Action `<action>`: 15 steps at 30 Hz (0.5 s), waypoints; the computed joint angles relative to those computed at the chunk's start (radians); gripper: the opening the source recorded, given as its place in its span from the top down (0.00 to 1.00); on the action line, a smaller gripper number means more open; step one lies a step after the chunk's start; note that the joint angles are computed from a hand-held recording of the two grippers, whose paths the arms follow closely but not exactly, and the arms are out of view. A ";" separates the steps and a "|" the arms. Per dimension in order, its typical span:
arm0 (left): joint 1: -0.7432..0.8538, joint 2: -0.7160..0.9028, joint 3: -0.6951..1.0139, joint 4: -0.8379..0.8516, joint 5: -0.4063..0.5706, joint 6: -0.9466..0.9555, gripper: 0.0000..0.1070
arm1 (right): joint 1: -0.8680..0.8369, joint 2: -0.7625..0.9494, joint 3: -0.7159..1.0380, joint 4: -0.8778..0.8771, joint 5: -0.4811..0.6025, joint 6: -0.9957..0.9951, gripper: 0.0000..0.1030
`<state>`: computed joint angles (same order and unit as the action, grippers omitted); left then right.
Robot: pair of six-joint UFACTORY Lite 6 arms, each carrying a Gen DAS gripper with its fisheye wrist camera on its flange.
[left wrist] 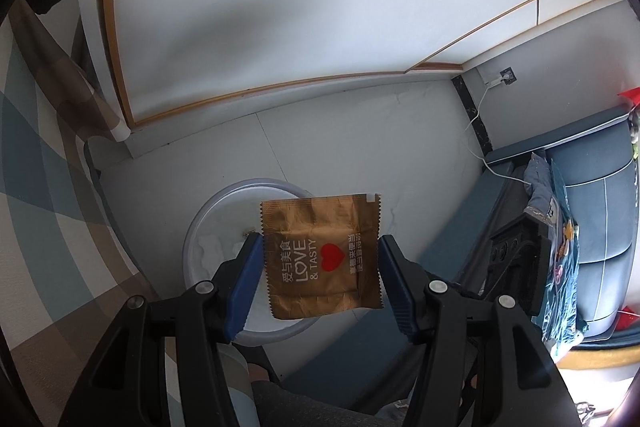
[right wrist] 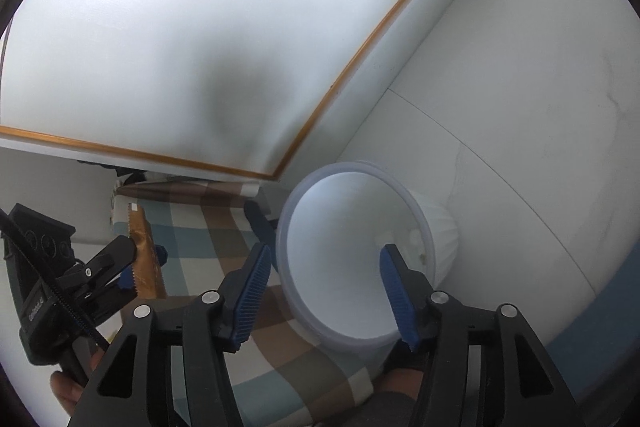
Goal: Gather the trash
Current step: 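Open the right gripper over the bin to drop the white wrapper, then open the left gripper over the bin to drop the brown packet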
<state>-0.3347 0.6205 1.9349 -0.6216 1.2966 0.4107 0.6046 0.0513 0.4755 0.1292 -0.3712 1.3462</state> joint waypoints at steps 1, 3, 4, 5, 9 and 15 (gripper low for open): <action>-0.007 0.003 0.000 0.008 -0.001 -0.007 0.50 | 0.002 -0.015 -0.015 0.020 0.001 -0.018 0.38; -0.020 0.008 -0.005 0.018 -0.002 -0.014 0.50 | 0.000 -0.044 -0.040 0.033 0.012 -0.033 0.34; -0.027 0.012 -0.004 0.025 -0.002 -0.019 0.50 | 0.000 -0.061 -0.053 0.050 0.017 -0.049 0.33; -0.033 0.016 -0.003 0.032 -0.002 -0.026 0.50 | 0.000 -0.078 -0.066 0.065 0.020 -0.060 0.32; -0.050 0.034 0.015 0.060 0.020 -0.060 0.50 | 0.000 -0.117 -0.094 0.105 0.030 -0.086 0.30; -0.067 0.067 0.075 0.085 0.060 -0.103 0.50 | 0.008 -0.162 -0.121 0.171 0.046 -0.125 0.28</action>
